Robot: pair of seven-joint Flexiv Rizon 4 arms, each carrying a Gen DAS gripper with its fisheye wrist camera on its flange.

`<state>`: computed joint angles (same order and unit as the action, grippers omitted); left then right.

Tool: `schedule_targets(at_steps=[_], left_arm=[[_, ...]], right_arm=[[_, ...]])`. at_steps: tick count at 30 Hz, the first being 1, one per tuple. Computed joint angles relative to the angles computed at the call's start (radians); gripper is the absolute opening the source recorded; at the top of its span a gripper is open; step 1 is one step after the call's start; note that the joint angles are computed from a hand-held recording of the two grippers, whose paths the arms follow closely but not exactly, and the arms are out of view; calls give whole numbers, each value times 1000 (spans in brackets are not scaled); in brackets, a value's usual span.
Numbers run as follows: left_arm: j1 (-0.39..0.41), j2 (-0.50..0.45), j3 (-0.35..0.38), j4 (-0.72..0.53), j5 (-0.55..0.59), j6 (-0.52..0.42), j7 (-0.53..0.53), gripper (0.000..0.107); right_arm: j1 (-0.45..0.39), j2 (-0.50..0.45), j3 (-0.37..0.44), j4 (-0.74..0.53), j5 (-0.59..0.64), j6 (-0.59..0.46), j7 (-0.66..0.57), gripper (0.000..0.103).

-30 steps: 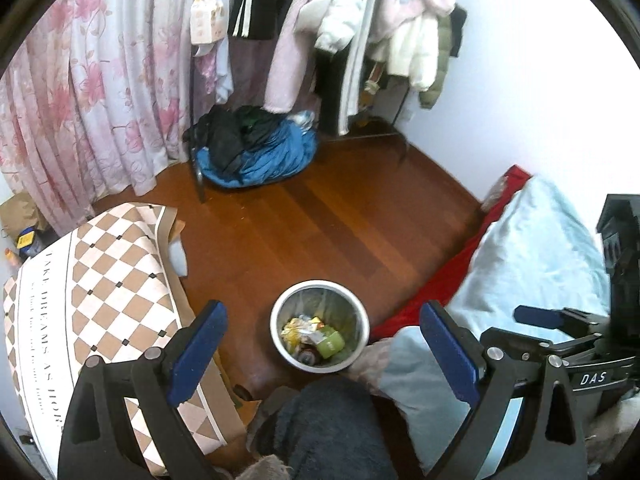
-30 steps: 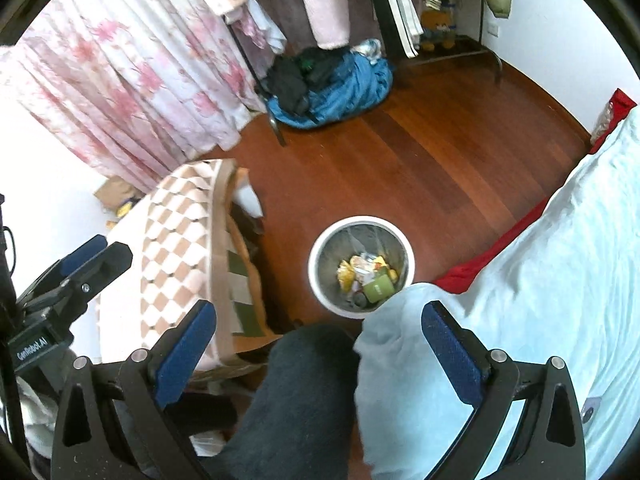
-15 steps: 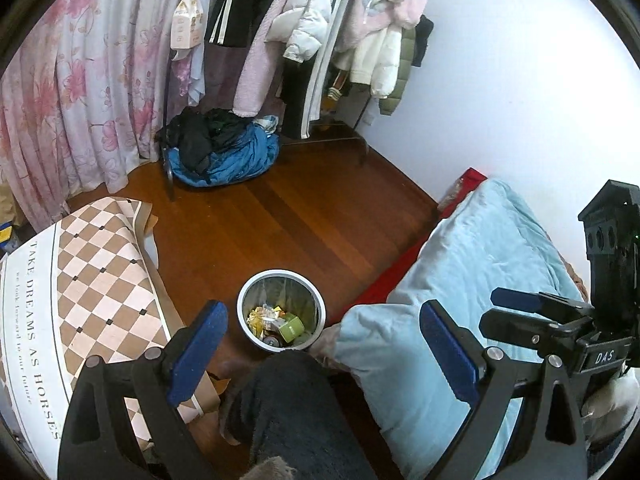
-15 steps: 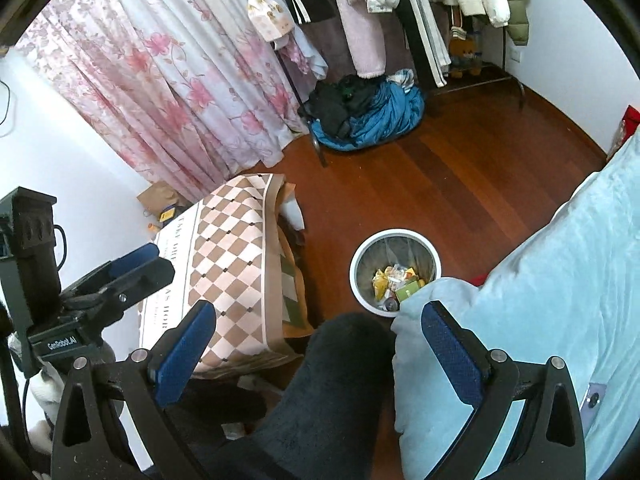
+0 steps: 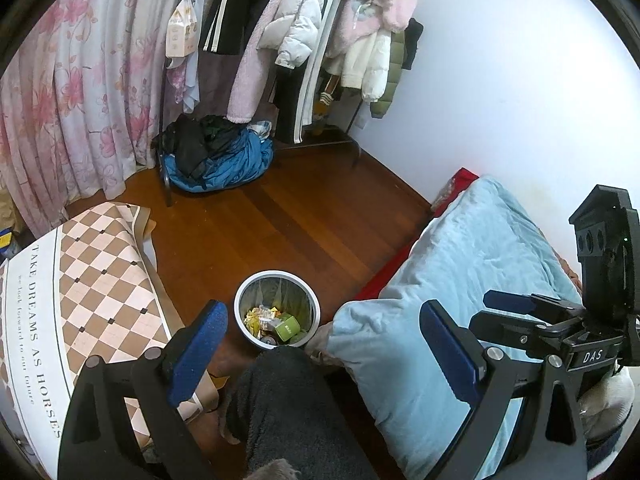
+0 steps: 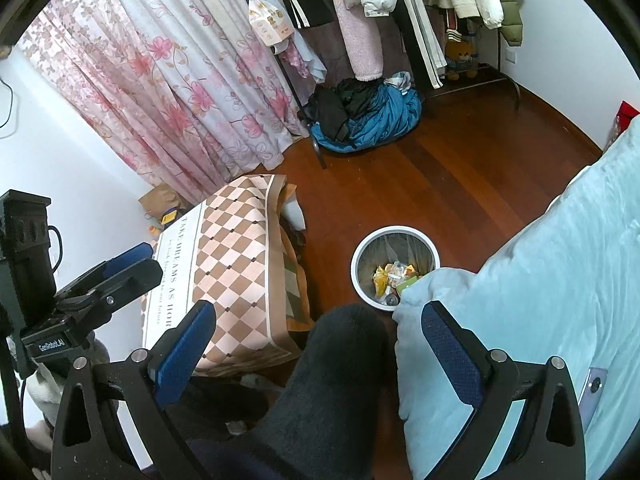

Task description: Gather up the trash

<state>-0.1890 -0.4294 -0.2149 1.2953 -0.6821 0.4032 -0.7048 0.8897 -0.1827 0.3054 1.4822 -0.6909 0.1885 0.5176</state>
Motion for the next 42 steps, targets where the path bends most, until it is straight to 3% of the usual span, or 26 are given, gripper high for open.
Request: schedule_targets(at_steps=[9,11,42], left_arm=[[-2,5,1,2,-2,3,-6,98],[-6,6,4,-2,7,6,-14,103],[6,10,7,7,8,21,-14,103]], right_arm=[[4,3,3,1,-2,-3,4,103],[5,3,4,1,-3,-3,5,103],[18,-37,-25,-66,-1,-2,-53,103]])
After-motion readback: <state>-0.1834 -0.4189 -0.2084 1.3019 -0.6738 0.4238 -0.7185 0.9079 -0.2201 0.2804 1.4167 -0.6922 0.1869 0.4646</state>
